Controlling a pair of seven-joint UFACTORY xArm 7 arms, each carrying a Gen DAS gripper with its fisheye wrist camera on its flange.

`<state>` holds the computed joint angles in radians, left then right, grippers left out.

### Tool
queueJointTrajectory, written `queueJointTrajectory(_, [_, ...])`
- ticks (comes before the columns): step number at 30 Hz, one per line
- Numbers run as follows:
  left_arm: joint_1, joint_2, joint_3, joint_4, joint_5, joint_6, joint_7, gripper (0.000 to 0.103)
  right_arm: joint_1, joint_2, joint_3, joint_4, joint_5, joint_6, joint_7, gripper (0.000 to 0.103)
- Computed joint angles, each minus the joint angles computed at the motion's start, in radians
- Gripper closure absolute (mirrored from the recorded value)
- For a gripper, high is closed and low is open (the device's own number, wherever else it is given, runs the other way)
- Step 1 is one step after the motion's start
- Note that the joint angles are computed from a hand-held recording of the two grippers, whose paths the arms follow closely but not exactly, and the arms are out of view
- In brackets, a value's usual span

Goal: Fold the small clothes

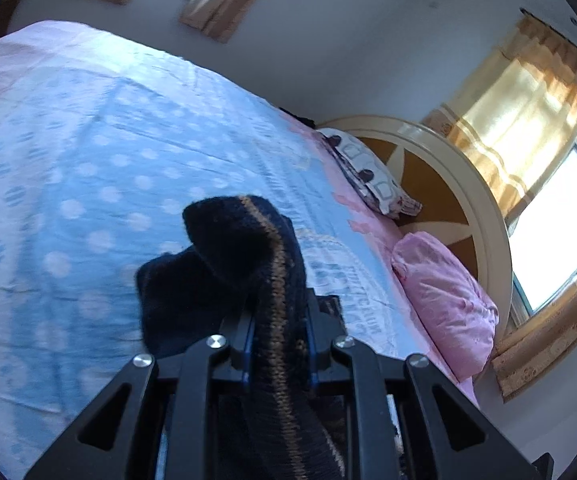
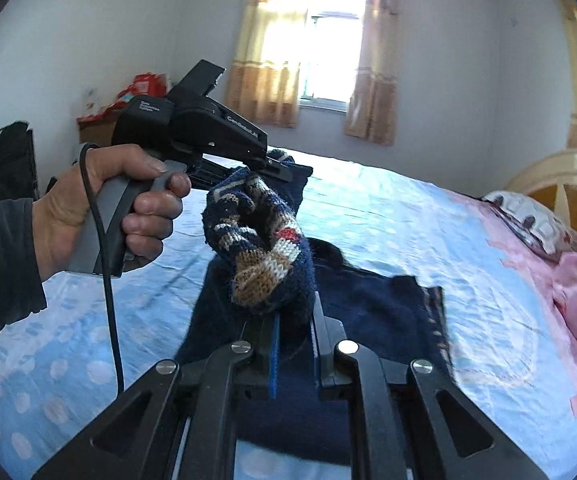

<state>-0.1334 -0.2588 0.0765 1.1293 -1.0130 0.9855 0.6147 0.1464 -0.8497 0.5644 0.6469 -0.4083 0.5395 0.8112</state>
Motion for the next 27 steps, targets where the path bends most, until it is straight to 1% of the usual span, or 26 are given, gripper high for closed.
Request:
queueJointTrajectory(6, [-0.04, 0.04, -0.052, 0.032, 0.007, -0.037, -0.029, 0.083, 0.024, -0.085, -0.076, -0.085, 0.037, 0.01, 0.001, 0.092])
queueJointTrajectory(7, [-0.049, 0.05, -0.061, 0.039, 0.004, -0.043, -0.033, 0.086, 0.036, -0.103, -0.105, -0.105, 0.048, 0.015, -0.013, 0.092])
queueJointTrajectory(9, [-0.061, 0.063, -0.072, 0.048, 0.001, -0.046, -0.036, 0.089, 0.048, -0.134, -0.133, -0.134, 0.073, 0.034, -0.026, 0.092])
queueJointTrajectory(11, [-0.074, 0.078, -0.087, 0.057, 0.006, -0.051, -0.04, 0.09, 0.062, -0.172, -0.16, -0.161, 0.097, 0.056, -0.043, 0.092])
queueJointTrajectory(17, [-0.108, 0.128, -0.138, 0.06, 0.08, -0.081, -0.087, 0.09, 0.086, -0.249, -0.239, -0.231, 0.179, 0.121, -0.089, 0.093])
queueJointTrajectory(22, [-0.129, 0.152, -0.162, 0.058, 0.105, -0.084, -0.105, 0.09, 0.099, -0.337, -0.283, -0.294, 0.238, 0.175, -0.117, 0.094])
queueJointTrajectory(27, [-0.154, 0.164, -0.184, 0.08, 0.133, -0.089, -0.108, 0.09, 0.09, -0.419, -0.309, -0.336, 0.279, 0.221, -0.131, 0.094])
